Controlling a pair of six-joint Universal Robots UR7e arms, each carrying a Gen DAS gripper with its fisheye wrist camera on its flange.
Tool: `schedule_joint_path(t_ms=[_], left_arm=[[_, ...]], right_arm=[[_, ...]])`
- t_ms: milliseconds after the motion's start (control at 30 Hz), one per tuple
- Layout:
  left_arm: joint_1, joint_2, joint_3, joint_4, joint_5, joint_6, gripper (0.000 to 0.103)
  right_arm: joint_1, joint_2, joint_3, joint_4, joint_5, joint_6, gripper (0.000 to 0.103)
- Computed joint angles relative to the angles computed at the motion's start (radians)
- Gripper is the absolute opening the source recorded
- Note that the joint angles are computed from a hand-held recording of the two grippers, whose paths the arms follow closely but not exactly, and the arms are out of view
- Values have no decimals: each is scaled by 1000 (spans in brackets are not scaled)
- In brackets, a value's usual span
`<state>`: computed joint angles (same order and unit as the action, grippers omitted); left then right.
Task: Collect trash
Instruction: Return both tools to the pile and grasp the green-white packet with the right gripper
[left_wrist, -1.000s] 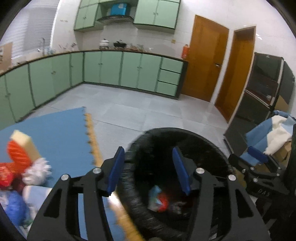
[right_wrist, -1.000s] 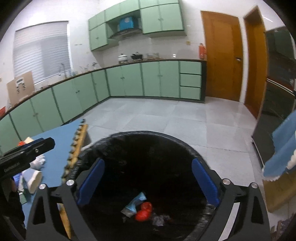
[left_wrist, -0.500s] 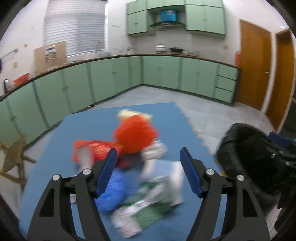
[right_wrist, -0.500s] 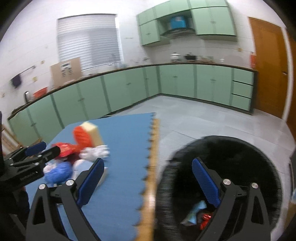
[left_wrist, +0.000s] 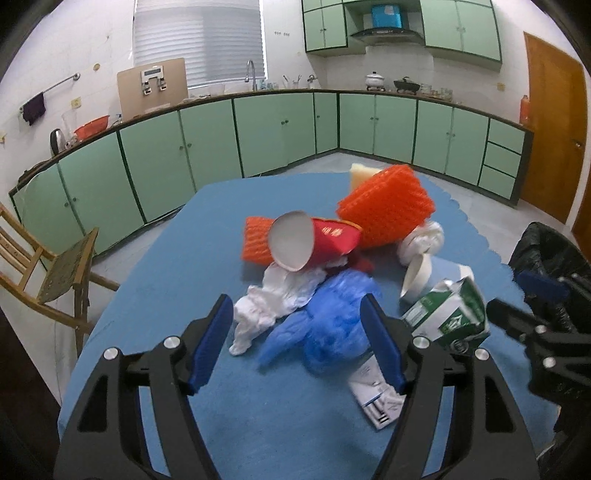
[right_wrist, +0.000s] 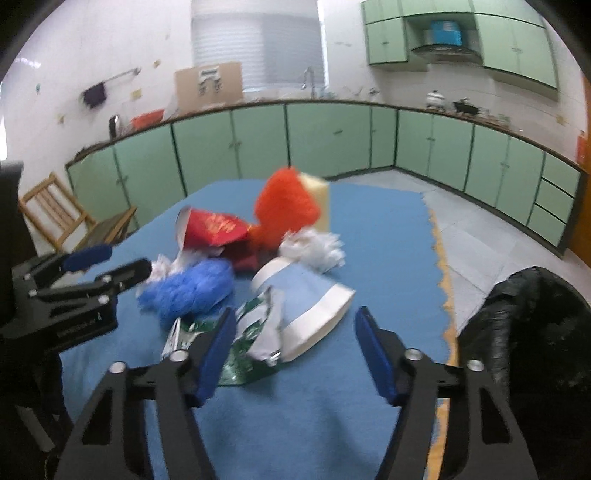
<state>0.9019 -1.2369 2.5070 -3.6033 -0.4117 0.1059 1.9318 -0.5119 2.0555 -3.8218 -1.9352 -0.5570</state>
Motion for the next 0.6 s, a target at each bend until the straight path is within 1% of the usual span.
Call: schedule_joint_path(t_ms=[33,167,233,300,400,467,500,533,600], left_arm=[[3,-3,3,0,0,-1,69],[15,1,12,-20,-4,8,69],[20,0,17,-23,-6,6,69],[25,-3,19,-20,-10,0,69],[28,-5,23,-20,-11,-8,69],[28,-6,23,-16,-13,-12,69],[29,-7,24,-13,-13,-15,69],[30,-7,24,-11,-14,-16,70],[29,-7,24,-10,-15,-18,70]], right_arm=[[-2,2,-1,17,3,6,53],[-2,21,-16,54,1,10,43],[-5,27,-20,67,12,7,32],[-6,30,-23,85,19,3,30],[-8,36,-26,89,29,6,30],[-11,35,-29,99,34,15,32],[-9,39,-34,105,22,15,37],[-10,44,-40,115,14,15,38],[-18,45,-39,128,25,25,38]])
